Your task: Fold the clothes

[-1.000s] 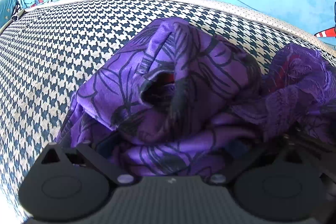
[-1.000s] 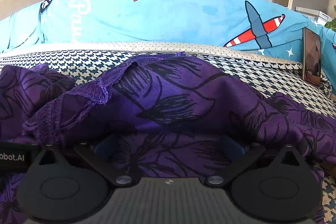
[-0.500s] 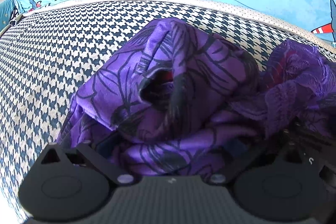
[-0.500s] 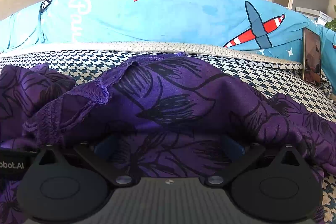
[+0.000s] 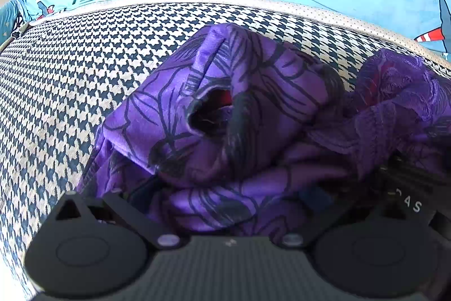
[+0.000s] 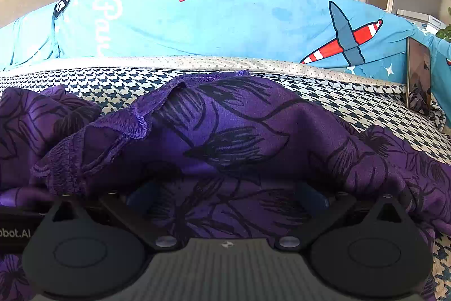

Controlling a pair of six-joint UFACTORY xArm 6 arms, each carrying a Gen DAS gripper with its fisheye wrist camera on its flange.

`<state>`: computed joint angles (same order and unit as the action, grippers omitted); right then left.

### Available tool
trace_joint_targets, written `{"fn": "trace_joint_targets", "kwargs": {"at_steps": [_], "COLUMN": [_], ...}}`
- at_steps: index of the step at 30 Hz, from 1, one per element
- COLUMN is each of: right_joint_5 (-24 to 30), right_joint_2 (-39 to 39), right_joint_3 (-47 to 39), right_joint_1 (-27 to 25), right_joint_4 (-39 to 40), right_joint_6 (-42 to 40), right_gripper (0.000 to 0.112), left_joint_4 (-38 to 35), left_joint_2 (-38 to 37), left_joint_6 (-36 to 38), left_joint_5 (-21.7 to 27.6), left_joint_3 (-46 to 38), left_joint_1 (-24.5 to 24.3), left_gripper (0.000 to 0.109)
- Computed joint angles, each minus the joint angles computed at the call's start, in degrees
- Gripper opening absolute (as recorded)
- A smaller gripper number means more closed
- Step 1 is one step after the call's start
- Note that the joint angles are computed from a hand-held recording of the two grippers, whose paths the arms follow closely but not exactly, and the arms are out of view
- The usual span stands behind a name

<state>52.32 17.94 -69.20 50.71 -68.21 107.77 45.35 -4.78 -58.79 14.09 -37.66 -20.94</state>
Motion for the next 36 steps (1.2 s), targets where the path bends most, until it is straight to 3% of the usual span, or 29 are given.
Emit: {"fn": "trace_joint_targets", "kwargs": {"at_steps": [22, 36], "right_joint_5": [0.0, -0.1], "right_joint_2": [0.0, -0.1], "right_joint_3": [0.0, 0.1], "right_joint_1": [0.0, 0.0], "right_joint_4": [0.0, -0.2], "right_joint_6": [0.0, 0.0], "right_gripper": [0.103, 0.103], "left_joint_4": [1.8, -2.3], "left_joint_2": [-0.4, -0.2], "left_joint_6": [-2.8, 1.1], "left_joint_5": [1.4, 1.5], "left_joint_3": [0.0, -0.2], "left_joint_1": [-0.9, -0.8], "left_gripper": [0.103, 0.103]}}
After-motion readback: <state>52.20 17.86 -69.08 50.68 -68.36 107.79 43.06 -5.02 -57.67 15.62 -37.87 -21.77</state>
